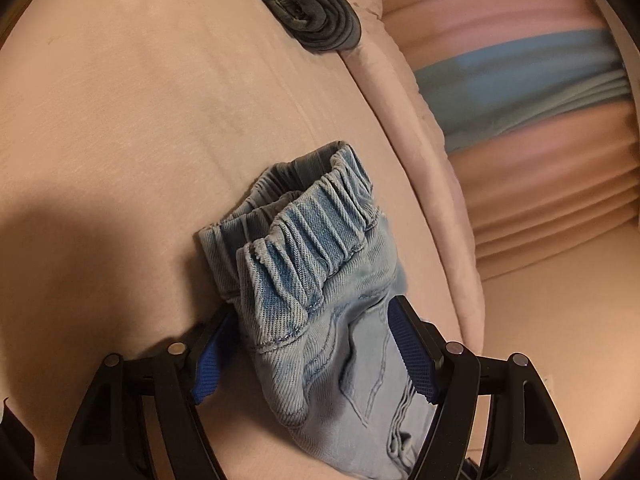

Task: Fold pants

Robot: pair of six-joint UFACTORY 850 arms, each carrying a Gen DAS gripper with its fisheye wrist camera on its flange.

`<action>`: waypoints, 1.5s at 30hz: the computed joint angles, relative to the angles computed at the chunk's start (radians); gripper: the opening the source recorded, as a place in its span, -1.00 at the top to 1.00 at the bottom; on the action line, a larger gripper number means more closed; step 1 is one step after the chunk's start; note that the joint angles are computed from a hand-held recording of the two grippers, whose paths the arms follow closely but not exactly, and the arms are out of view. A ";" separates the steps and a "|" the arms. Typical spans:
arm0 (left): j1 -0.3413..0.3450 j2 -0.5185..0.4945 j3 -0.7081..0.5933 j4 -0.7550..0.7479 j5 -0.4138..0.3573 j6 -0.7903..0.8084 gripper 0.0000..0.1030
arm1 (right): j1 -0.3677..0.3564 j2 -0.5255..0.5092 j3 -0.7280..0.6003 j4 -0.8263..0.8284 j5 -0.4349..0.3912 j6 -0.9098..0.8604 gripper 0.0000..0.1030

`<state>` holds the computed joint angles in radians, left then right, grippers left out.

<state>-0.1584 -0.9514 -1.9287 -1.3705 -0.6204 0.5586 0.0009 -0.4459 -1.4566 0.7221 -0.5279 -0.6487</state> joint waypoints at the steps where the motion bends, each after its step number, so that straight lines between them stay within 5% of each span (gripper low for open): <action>1: -0.001 -0.005 -0.011 0.038 -0.001 -0.027 -0.03 | -0.001 -0.004 -0.003 -0.007 -0.001 0.011 0.16; 2: 0.000 -0.016 -0.025 0.060 -0.012 -0.051 0.25 | -0.001 -0.005 -0.002 -0.010 0.000 0.017 0.16; 5: -0.001 -0.002 -0.010 0.082 -0.006 -0.063 0.36 | -0.002 -0.016 -0.008 -0.048 0.005 0.063 0.16; 13: -0.104 0.120 0.037 0.483 0.222 -0.096 0.47 | -0.012 -0.086 -0.054 -0.103 -0.056 0.162 0.16; 18: -0.167 0.170 0.054 0.696 0.296 -0.148 0.47 | -0.040 -0.080 -0.032 0.046 -0.075 0.076 0.16; 21: -0.200 0.175 0.035 0.830 0.303 -0.221 0.47 | -0.061 -0.068 -0.012 0.126 -0.093 0.043 0.15; 30: -0.272 0.177 0.019 0.847 0.271 -0.100 0.51 | -0.149 0.002 0.078 0.485 -0.148 -0.115 0.06; 35: -0.310 0.162 0.016 0.940 0.257 -0.096 0.51 | -0.235 0.006 0.138 0.844 -0.339 -0.226 -0.25; 39: -0.334 0.157 0.033 1.051 0.250 -0.098 0.51 | -0.238 -0.040 0.095 0.864 -0.439 -0.145 -0.35; 45: -0.340 0.141 0.041 1.079 0.217 -0.039 0.49 | -0.215 -0.079 0.043 0.846 -0.449 -0.077 -0.37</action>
